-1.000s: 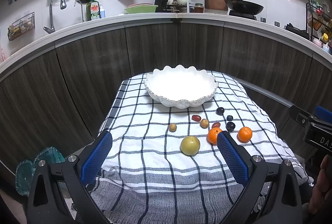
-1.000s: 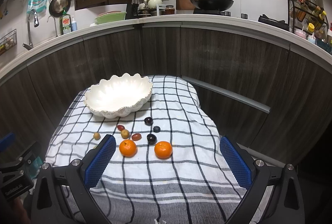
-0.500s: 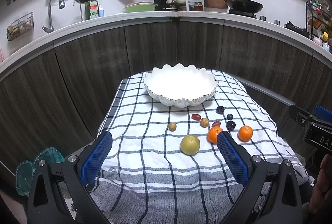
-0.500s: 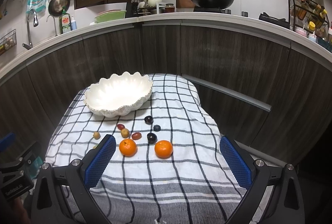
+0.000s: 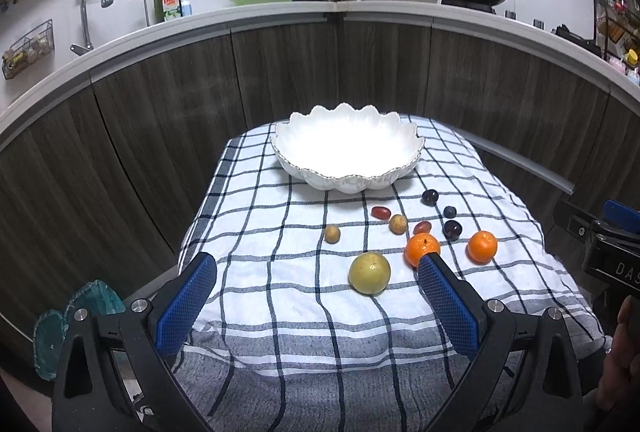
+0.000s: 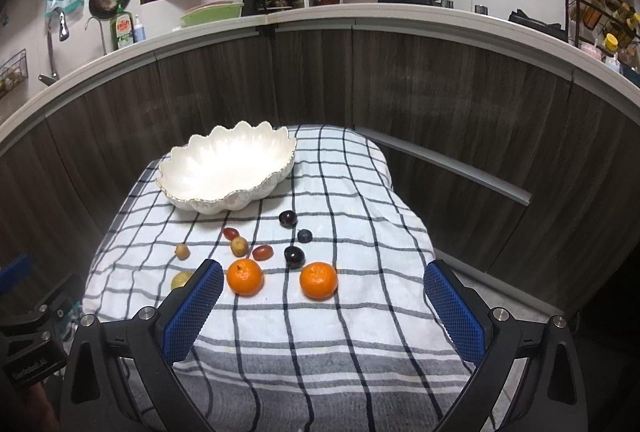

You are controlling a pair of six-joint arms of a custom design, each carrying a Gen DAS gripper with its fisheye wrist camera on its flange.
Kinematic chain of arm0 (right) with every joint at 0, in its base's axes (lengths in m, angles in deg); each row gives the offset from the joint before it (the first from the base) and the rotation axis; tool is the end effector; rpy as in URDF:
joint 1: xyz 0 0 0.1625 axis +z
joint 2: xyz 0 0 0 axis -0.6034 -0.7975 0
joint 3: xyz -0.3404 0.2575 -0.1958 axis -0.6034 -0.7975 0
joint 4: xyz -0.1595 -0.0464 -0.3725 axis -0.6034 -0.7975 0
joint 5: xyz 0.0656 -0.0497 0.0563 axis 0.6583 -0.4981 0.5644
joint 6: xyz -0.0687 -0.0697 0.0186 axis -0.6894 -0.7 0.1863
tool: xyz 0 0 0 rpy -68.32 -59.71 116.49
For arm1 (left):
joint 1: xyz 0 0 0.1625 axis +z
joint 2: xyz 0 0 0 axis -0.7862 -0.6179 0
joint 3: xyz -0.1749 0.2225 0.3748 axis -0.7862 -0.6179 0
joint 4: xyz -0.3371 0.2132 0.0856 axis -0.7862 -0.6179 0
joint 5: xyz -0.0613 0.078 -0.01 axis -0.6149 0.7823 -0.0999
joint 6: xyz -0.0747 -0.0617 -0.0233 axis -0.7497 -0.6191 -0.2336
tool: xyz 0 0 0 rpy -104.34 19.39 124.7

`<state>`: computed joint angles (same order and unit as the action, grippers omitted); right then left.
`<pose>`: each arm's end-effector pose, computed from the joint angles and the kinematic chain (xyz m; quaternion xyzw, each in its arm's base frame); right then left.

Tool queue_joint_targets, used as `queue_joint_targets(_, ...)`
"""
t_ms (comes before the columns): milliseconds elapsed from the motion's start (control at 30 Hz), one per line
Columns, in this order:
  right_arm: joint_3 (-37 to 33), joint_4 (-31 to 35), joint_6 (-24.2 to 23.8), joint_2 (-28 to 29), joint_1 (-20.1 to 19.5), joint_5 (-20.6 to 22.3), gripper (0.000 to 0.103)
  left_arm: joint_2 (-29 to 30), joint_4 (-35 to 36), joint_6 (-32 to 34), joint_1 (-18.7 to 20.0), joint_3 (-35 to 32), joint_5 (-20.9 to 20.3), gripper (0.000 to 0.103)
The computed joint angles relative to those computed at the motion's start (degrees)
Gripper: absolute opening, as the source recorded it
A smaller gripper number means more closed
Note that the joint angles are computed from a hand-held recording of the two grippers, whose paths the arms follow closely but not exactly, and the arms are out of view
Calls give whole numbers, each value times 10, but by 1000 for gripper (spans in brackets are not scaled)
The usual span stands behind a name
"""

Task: Organize fruits
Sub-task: 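Close the left gripper on the grapefruit while the right gripper closes on a mandarin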

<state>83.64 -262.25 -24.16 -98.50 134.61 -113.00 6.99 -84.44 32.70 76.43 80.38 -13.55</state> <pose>0.1314 -0.4257 0.3307 0.1136 -0.8199 0.4318 0.3584 -0.3813 -0.4187 0.0685 0.2022 0.8273 -0.3848 0.3557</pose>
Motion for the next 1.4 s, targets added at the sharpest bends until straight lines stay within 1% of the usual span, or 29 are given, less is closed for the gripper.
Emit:
queue_joint_targets(233, -19, 28, 2, 13, -12, 6, 102, 14, 8, 28, 22, -24, -23, 103)
queue_joint_targets(333, -26, 41, 5, 18, -16, 6, 102, 20, -2, 39, 30, -31, -31, 103)
queue_joint_targets(400, -30, 41, -2, 22, -18, 7, 102, 25, -9, 51, 36, -36, -37, 102)
queue_joint_targets(567, -40, 19, -38, 42, -19, 14, 102, 37, -8, 72, 49, -53, -46, 102)
queue_joint_targets(867, -58, 43, -45, 51, -27, 21, 102, 62, -52, 127, 64, -72, -49, 102)
queue_joint_targets(1133, -82, 60, -34, 66, -42, 25, 101, 86, -69, 156, 77, -96, -51, 102)
queue_joint_targets(1200, -87, 68, -29, 67, -46, 27, 98, 90, -70, 160, 80, -100, -49, 101)
queue_joint_targets(1400, -97, 81, -21, 75, -59, 29, 97, 103, -71, 169, 88, -111, -50, 99)
